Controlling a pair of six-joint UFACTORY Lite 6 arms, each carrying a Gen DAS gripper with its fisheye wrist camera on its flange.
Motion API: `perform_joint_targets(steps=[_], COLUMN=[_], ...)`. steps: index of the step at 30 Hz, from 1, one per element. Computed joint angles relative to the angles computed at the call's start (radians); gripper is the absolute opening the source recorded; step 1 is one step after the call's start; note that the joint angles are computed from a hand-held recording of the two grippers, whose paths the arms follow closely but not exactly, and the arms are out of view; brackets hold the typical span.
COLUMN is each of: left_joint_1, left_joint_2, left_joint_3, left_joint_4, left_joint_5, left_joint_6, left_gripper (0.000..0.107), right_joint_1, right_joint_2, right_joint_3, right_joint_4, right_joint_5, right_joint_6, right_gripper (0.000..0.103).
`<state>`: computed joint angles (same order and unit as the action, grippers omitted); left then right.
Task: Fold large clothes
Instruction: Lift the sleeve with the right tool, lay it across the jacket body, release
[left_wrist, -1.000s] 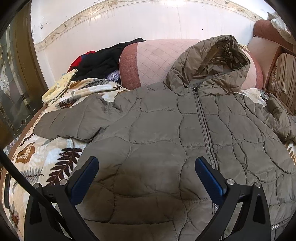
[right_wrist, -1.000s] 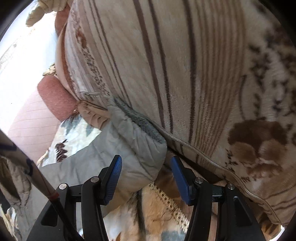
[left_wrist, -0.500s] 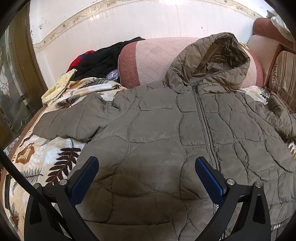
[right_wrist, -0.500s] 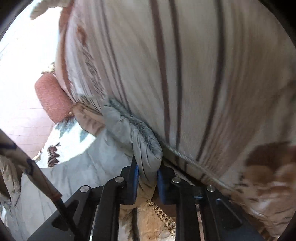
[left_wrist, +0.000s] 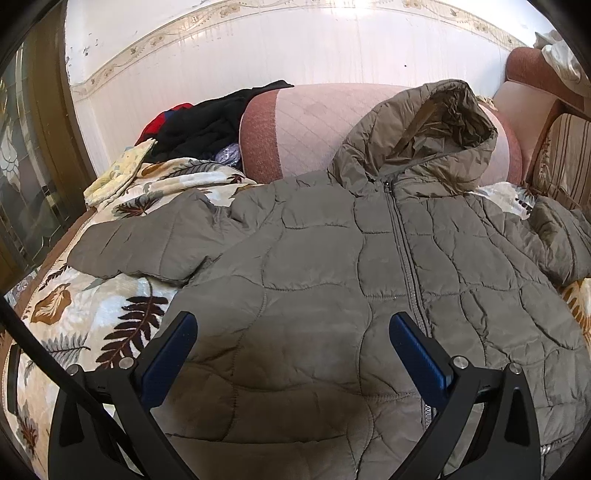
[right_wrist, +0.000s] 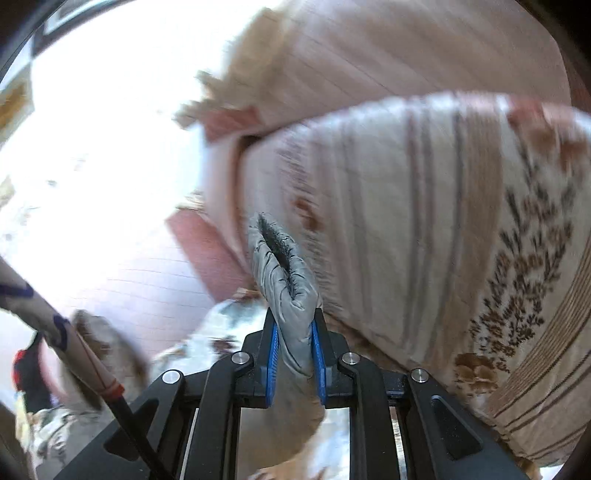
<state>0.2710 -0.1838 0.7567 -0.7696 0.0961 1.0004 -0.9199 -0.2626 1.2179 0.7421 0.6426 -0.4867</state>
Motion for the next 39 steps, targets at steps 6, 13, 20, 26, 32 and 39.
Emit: perform_joint_targets(steps=[6, 13, 20, 26, 32, 39], left_joint_1=[0.052, 0.106, 0.167, 0.228, 0.276, 0.312], left_joint_2=[-0.017, -0.011, -0.012, 0.008, 0.04, 0.074], left_joint_3=[0.017, 0.048, 0.067, 0.092, 0.12, 0.149], left_joint_4=[-0.123, -0.156, -0.218, -0.261, -0.277, -0.278], left_joint_5=[0.052, 0.11, 0.149, 0.18, 0.206, 0.224], left_joint_6=[0.125, 0.156, 0.223, 0.278, 0.302, 0.305], left_gripper=[0.103, 0.103, 0.103, 0.103, 0.103, 0.103], right_joint_1=[0.177, 0.671, 1.03, 1.288, 1.396, 1.466], right_joint_2=[-0.146, -0.134, 0.001, 0.091, 0.216, 0.49], right_joint_3=[0.061, 0.172, 0.258, 0.237, 0.185, 0.177], right_joint_4=[-0.104, -0.555, -0.801, -0.954, -0.963, -0.853], right_joint_5=[0.095, 0.012, -0.042, -0.12, -0.249, -0.392], right_joint_6=[0.189, 0.707, 0.995, 1.197, 1.282, 1.241], right_gripper=[0.017, 0.017, 0.017, 0.017, 0.017, 0.017])
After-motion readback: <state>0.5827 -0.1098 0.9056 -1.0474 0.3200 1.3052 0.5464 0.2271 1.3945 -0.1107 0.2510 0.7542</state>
